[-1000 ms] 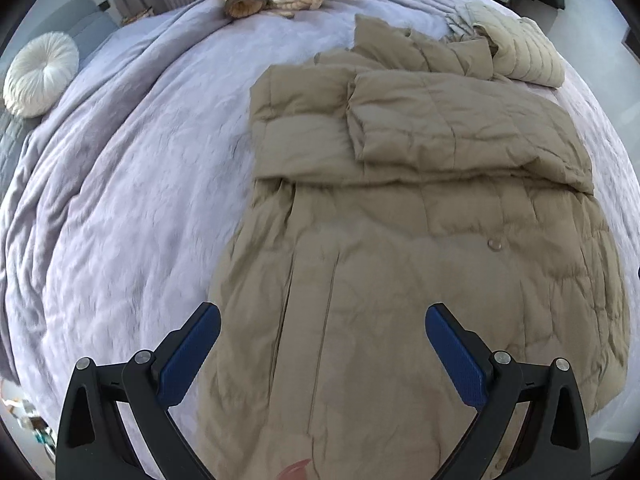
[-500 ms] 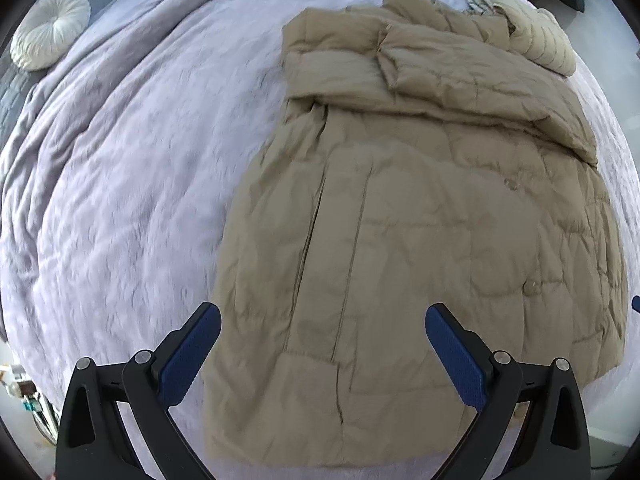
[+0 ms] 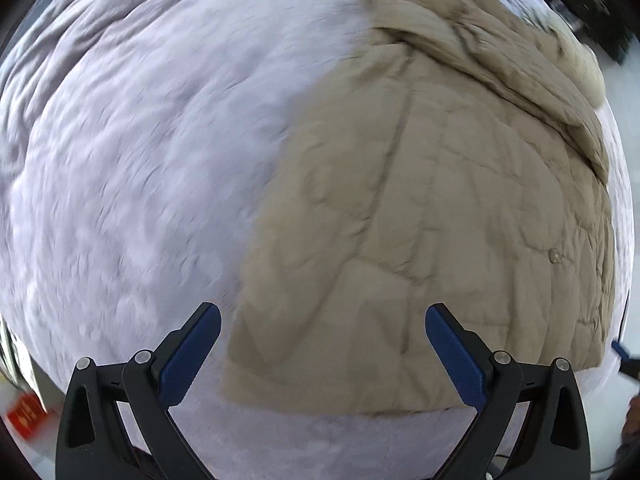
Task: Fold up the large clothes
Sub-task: 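Grasp one side edge of the khaki coat with both grippers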
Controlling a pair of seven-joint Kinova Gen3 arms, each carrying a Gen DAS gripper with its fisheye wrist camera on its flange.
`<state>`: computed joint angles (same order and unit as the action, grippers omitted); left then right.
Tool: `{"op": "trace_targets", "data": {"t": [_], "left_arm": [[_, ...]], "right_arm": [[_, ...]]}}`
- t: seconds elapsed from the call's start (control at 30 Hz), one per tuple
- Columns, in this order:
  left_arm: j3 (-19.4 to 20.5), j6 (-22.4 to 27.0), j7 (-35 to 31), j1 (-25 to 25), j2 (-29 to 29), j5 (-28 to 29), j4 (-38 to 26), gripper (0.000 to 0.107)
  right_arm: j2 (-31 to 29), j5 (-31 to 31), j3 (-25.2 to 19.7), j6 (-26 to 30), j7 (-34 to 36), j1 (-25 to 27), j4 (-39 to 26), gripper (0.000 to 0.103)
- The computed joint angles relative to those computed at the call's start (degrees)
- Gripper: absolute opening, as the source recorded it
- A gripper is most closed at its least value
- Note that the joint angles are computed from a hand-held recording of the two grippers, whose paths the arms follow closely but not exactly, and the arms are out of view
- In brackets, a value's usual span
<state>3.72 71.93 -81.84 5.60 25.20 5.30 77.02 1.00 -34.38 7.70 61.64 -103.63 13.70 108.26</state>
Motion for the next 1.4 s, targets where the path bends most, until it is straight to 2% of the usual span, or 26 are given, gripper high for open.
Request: {"op": "trace_targets", "data": {"t": [0.2, 0.43, 0.57, 0.73, 1.0, 1.07, 1.1, 1.13, 1.17, 1.2, 1.23, 1.3, 1.33, 1.37, 1.4], "left_arm": [[-1.47, -0.97, 0.45, -4.59, -0.59, 3.16, 4.73, 0.102], [-0.37, 0.19, -3.17, -12.2, 2.16, 12.4, 7.52, 0.102], [0.17, -0.2, -5.74, -11.32, 2.82, 11.9, 7.65, 0.102], [1.46, -0.78, -8.82, -9.94, 3.97, 13.23, 7.02, 0.102], [2.21, -2.48, -7.84, -7.44, 5.75, 14.93, 6.47, 0.102], [2.79, -1.97, -7.84, -7.24, 6.61, 15.88, 4.55, 0.093], [2.57, -1.45, -8.02, -6.92, 7.96, 16.33, 2.0, 0.08], [3.21, 0.0, -8.24, -7.48, 8.66, 16.23, 0.5, 0.061], [3.85, 0.53, -9.31, -8.21, 9.2, 17.06, -0.13, 0.05], [4.46, 1.16, -10.83, -9.13, 9.96, 18.49, -0.76, 0.031], [4.88, 1.6, -11.69, -9.79, 10.52, 19.78, -1.32, 0.025], [5.32, 2.48, -13.08, -10.68, 11.44, 21.48, -2.77, 0.019], [5.47, 2.73, -13.94, -11.17, 11.61, 22.2, -2.99, 0.019], [5.56, 3.32, -14.85, -11.84, 12.0, 22.83, -3.74, 0.019], [5.75, 3.75, -15.57, -12.38, 11.84, 23.67, -3.89, 0.019]], "right_arm": [[-2.58, -6.97, 3.53, 1.15, 4.42, 3.8, 8.12, 0.103], [-2.3, -13.34, 5.04, -2.1, 6.28, 6.12, 16.7, 0.103], [-0.8, -16.77, 4.29, -4.59, 8.73, 6.26, 18.96, 0.103], [2.48, -24.56, 3.11, -7.36, 15.11, 6.69, 21.74, 0.103], [7.46, -36.23, 0.46, -9.53, 24.74, 7.22, 23.78, 0.103], [7.61, -38.97, 0.21, -10.32, 26.49, 7.27, 24.65, 0.103], [7.52, -40.86, 0.16, -10.63, 27.92, 7.38, 25.4, 0.103], [7.16, -42.16, 0.25, -10.84, 28.9, 7.45, 26.15, 0.103], [6.83, -43.77, 0.32, -11.28, 29.91, 7.39, 26.82, 0.103], [6.53, -45.27, 0.48, -11.52, 30.97, 7.39, 27.43, 0.103], [6.16, -46.92, 0.59, -11.91, 31.81, 7.21, 28.01, 0.103], [5.11, -48.48, 0.79, -13.07, 31.41, 6.83, 28.83, 0.094], [4.57, -47.86, 1.02, -13.88, 29.95, 6.31, 28.76, 0.076], [4.12, -46.3, 1.1, -14.7, 27.62, 5.83, 28.33, 0.052], [3.9, -44.69, 1.17, -15.47, 25.29, 5.27, 27.94, 0.039]]}}
